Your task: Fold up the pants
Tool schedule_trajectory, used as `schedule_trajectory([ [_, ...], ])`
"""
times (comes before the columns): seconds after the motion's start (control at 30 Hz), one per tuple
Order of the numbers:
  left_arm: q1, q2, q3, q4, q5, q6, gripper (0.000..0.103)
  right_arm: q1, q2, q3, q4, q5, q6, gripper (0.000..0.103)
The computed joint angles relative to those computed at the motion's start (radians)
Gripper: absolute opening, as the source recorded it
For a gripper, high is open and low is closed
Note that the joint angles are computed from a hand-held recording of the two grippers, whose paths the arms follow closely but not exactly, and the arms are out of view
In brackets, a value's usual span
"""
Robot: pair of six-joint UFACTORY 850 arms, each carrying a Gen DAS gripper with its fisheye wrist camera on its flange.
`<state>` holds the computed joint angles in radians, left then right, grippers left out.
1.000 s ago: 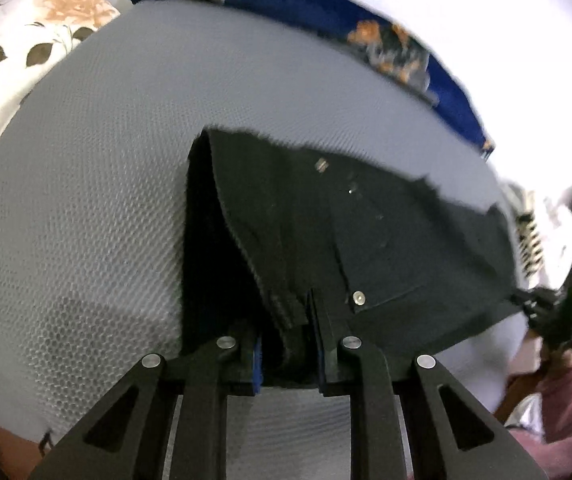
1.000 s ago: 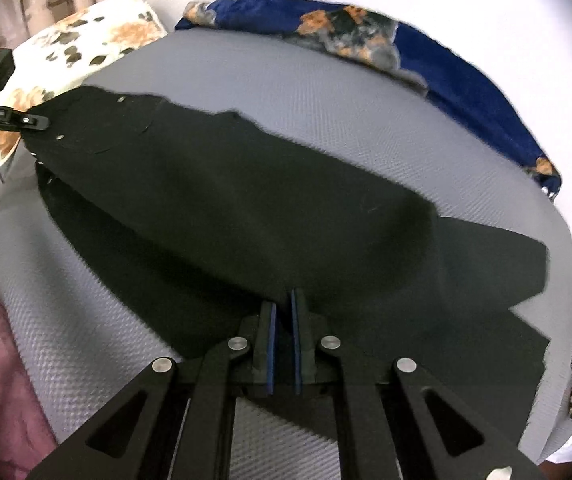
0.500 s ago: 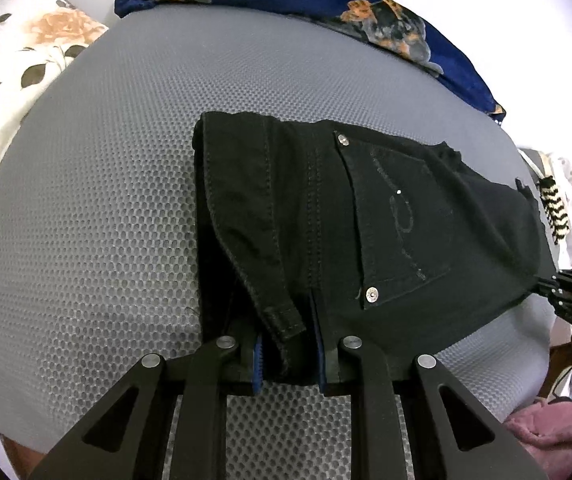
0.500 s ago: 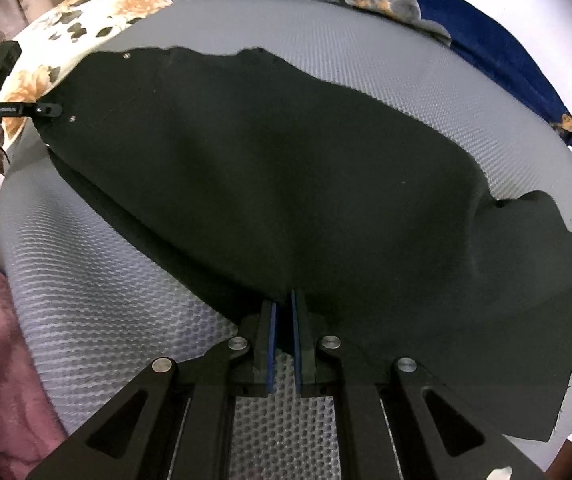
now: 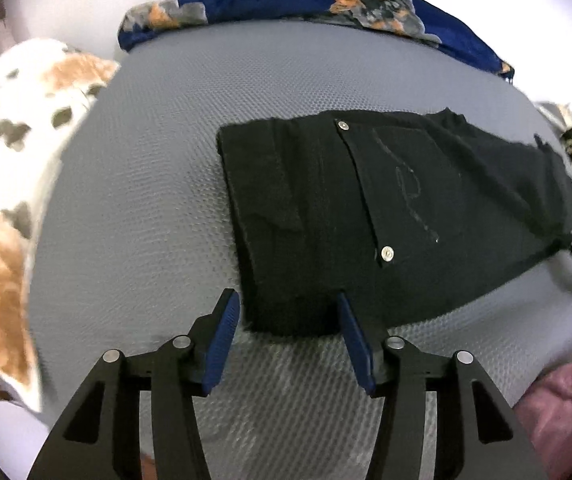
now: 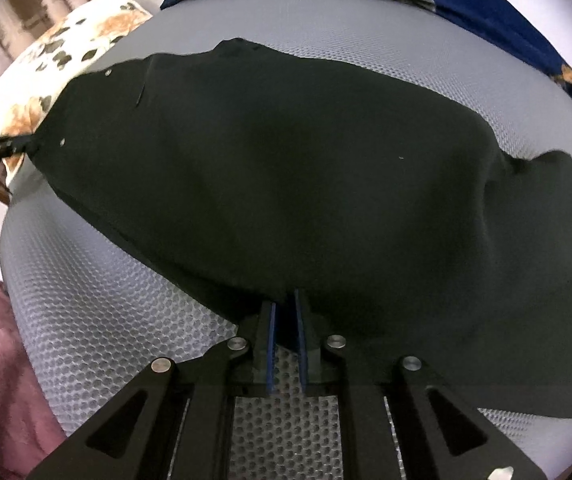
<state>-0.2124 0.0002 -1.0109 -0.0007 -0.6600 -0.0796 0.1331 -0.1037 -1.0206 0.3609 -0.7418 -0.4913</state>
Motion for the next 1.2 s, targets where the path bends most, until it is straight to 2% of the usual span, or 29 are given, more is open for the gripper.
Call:
schedule_trajectory([
  [0.03,-0.026,0.01,-0.001,0.08,0.001,-0.063,0.052,-0.003,0.001,0.001,0.006,0.001,0.0,0.01],
  [0.1,-0.074,0.029,-0.006,0.116,0.04,-0.066,0.052,-0.006,0.005,0.01,0.022,0.006,0.007,0.01],
  [0.17,-0.112,0.031,-0.017,0.048,0.099,0.015,0.052,-0.012,0.004,0.008,0.041,-0.001,0.008,0.011],
  [0.3,-0.21,-0.03,-0.075,-0.202,0.201,0.332,0.053,-0.031,0.0,0.0,0.093,-0.02,-0.004,0.012],
  [0.5,-0.345,-0.216,-0.225,-0.456,0.183,0.693,0.053,-0.037,0.01,0.008,0.125,-0.007,-0.02,0.012],
  [0.67,-0.427,-0.334,-0.326,-0.424,0.159,0.732,0.053,-0.053,0.026,0.023,0.157,-0.004,-0.047,0.012],
  [0.83,-0.467,-0.399,-0.379,-0.368,0.142,0.721,0.052,-0.082,0.033,0.025,0.233,-0.024,-0.1,0.013],
  [0.87,-0.472,-0.404,-0.381,-0.367,0.145,0.724,0.049,-0.087,0.034,0.025,0.251,-0.028,-0.113,0.013],
  [0.93,-0.479,-0.42,-0.397,-0.374,0.124,0.742,0.03,-0.093,0.037,0.028,0.278,-0.025,-0.13,0.013],
  [1.0,-0.494,-0.431,-0.403,-0.29,0.139,0.667,0.009,-0.102,0.037,0.031,0.317,-0.026,-0.155,0.014],
  [1.03,-0.495,-0.433,-0.4,-0.267,0.15,0.65,0.006,-0.106,0.032,0.028,0.32,-0.037,-0.149,0.015],
  [1.1,-0.48,-0.439,-0.406,-0.317,0.129,0.669,0.004,-0.11,0.028,0.023,0.31,-0.051,-0.132,0.02],
  [1.17,-0.463,-0.443,-0.414,-0.381,0.108,0.704,0.004,-0.136,0.043,0.033,0.359,-0.058,-0.156,0.037],
  [1.2,-0.46,-0.442,-0.414,-0.387,0.114,0.705,0.004,-0.159,0.051,0.036,0.393,-0.068,-0.166,0.041],
])
